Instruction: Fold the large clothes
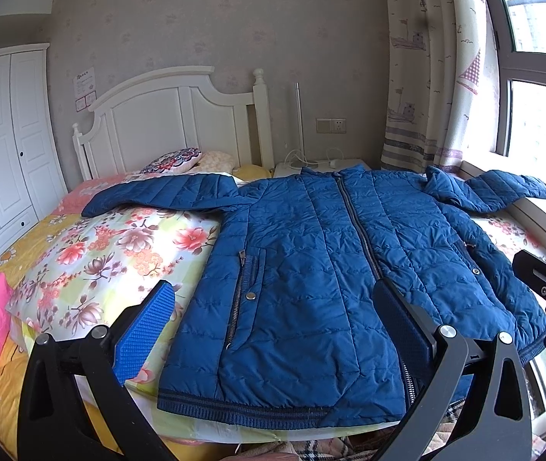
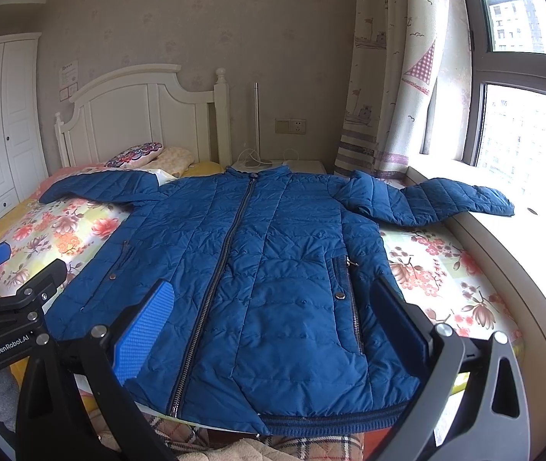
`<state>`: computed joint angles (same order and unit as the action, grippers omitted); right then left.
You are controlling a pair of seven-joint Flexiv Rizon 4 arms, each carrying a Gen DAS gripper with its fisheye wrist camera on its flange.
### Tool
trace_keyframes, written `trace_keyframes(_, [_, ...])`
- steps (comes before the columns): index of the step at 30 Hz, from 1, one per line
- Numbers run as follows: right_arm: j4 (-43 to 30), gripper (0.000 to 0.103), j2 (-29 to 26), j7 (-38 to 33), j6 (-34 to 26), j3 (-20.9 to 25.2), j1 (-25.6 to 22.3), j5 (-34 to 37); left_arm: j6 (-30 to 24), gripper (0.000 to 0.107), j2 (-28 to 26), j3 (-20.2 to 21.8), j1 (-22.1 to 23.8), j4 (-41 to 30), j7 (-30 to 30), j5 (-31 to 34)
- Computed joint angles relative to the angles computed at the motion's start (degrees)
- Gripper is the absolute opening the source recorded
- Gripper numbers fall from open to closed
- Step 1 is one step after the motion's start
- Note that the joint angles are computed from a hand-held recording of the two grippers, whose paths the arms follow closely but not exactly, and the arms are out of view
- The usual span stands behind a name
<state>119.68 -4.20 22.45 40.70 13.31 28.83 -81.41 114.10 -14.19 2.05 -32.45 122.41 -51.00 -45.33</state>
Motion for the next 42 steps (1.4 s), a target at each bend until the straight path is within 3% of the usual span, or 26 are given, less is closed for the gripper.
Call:
trace_keyframes(8, [0.0, 0.101, -0.2, 0.1, 0.5, -0.2, -0.3, -0.3, -0.4, 0.099, 0.0, 0.0, 0.7, 0.3, -0.6, 0.9])
trace_keyframes(13, [0.0, 0.101, -1.0, 0.8, 3.8, -1.5, -1.7, -1.4, -3.5, 0.099, -2.5, 5.2, -4.9, -3.8, 4.7, -6.3])
trace_keyframes(15, [-0.2, 0.101, -1.6, 1.2, 6.1, -2.3, -2.8, -2.0, -5.6, 0.099, -5.4, 10.4, -10.1, -7.2, 8.0, -11.6])
trace_keyframes(17, [-0.5, 0.101, -2.5, 0.9, 9.3, -3.3, -4.2, -2.2, -10.3, 0.099, -9.8, 19.7, -17.2, -11.8, 9.1, -15.3])
trace_keyframes(19, [-1.1, 0.101, -4.0, 0.2, 15.5, -5.0, -6.6, -2.6, -17.7, 0.099, -15.7, 29.0, -21.7, -17.2, 6.3, -14.3])
trace_keyframes(21, [-1.6, 0.101, -5.4, -1.7, 19.1, -6.3, -8.8, 0.7, -26.1, 0.099, -21.5, 35.5, -22.3, -23.5, 1.8, -10.7])
trace_keyframes(25, [-1.4, 0.101, -6.4, -3.8, 19.7, -8.7, -12.3, 7.9, -42.2, 0.099, -32.7, 41.1, -16.3, -39.7, -7.1, -4.7])
trace_keyframes(30, [-0.5, 0.101, -6.9, 1.5, 23.5, -12.7, -18.0, 8.4, -54.4, 0.099, -43.7, 42.2, -6.5, -59.9, -16.6, 2.0])
trace_keyframes(34, [-2.7, 0.101, -9.9, 4.1, 28.0, -15.8, -22.8, 7.5, -61.7, 0.099, -48.7, 39.0, 0.2, -71.4, -21.3, 3.1])
trace_keyframes(37, [-5.3, 0.1, -12.8, 5.8, 30.4, -18.4, -25.4, 7.6, -64.3, 0.099, -48.4, 34.6, 3.0, -72.8, -21.9, 2.8])
trace_keyframes(42, [-11.2, 0.1, -18.3, 0.5, 28.3, -20.6, -26.4, 16.1, -64.5, 0.099, -47.2, 30.5, 4.6, -72.1, -22.8, 5.2])
